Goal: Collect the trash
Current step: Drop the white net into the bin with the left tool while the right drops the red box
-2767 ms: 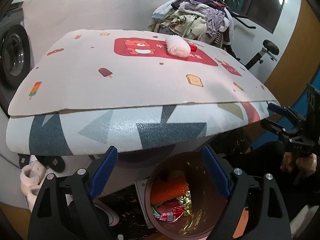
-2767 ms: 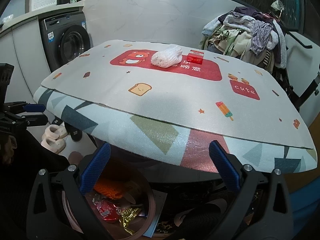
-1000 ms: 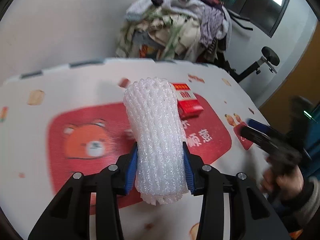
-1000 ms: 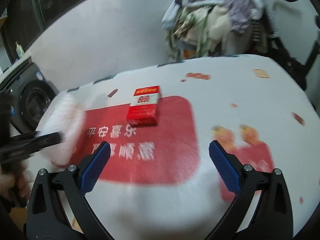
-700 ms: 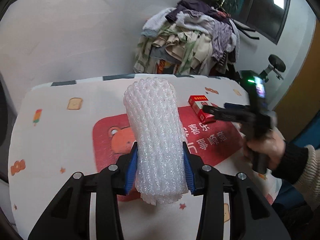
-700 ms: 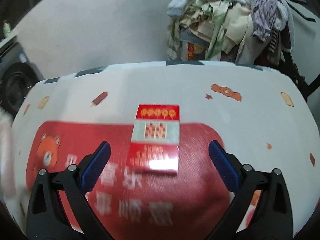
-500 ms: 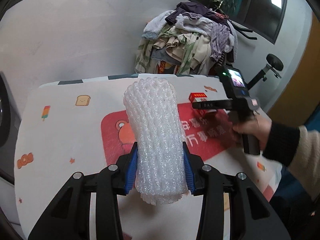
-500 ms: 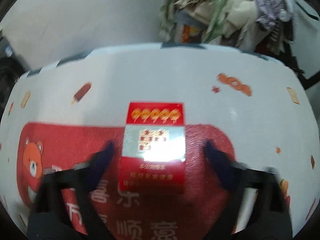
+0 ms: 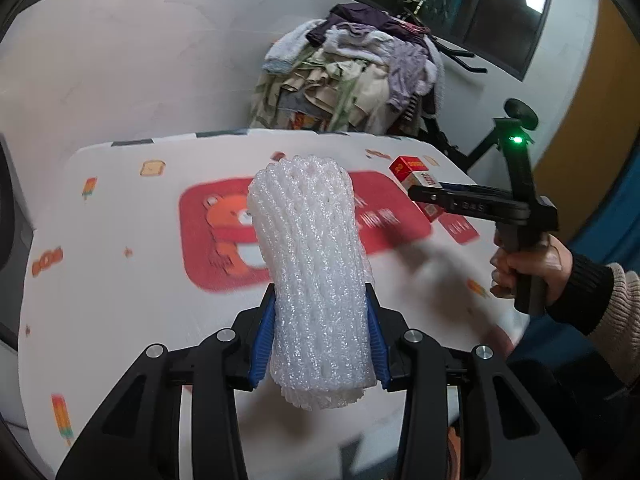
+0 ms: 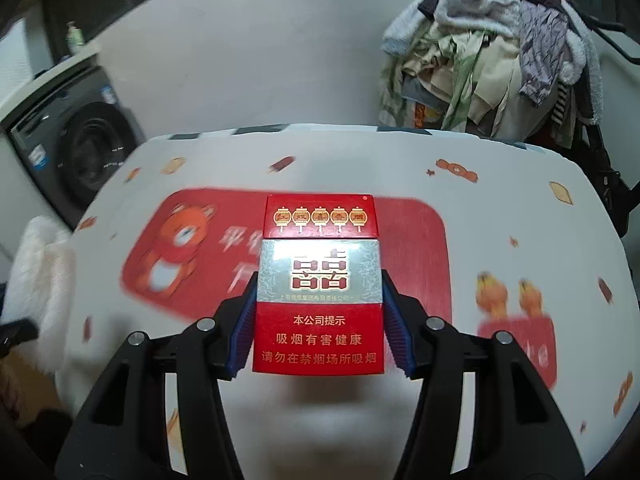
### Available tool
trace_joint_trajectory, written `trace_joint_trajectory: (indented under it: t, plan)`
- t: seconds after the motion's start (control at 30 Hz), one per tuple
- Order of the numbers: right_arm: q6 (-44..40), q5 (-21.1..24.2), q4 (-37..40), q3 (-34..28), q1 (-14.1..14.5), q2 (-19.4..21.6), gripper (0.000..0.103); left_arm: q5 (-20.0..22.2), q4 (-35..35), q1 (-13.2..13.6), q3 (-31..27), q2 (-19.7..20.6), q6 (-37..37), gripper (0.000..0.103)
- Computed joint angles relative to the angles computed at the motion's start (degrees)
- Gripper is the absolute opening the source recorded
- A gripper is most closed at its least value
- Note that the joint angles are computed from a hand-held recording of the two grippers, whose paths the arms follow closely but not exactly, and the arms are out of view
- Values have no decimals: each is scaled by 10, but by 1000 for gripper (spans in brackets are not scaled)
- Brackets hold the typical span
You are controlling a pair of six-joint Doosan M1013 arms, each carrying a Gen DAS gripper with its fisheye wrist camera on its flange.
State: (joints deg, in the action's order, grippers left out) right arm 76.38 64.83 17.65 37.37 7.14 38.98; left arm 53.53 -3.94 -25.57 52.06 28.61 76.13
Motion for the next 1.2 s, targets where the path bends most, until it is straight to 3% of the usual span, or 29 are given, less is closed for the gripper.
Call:
trace_joint_trajectory:
  t: [0.2, 0.43, 0.83, 1.2]
  plan:
    - [-76, -80, 63, 187, -3, -117, 57, -20, 12, -27, 76, -51, -7, 40]
    - [-131, -130, 108, 323, -2, -206, 57, -33, 34, -60, 149, -99, -8, 41]
    - [-179, -158, 154, 425, -10, -272, 57, -27, 34, -99, 226, -131, 3, 43]
    - [-203, -169, 201, 475, -33, -307, 57, 8, 20, -122, 232, -114, 43, 48]
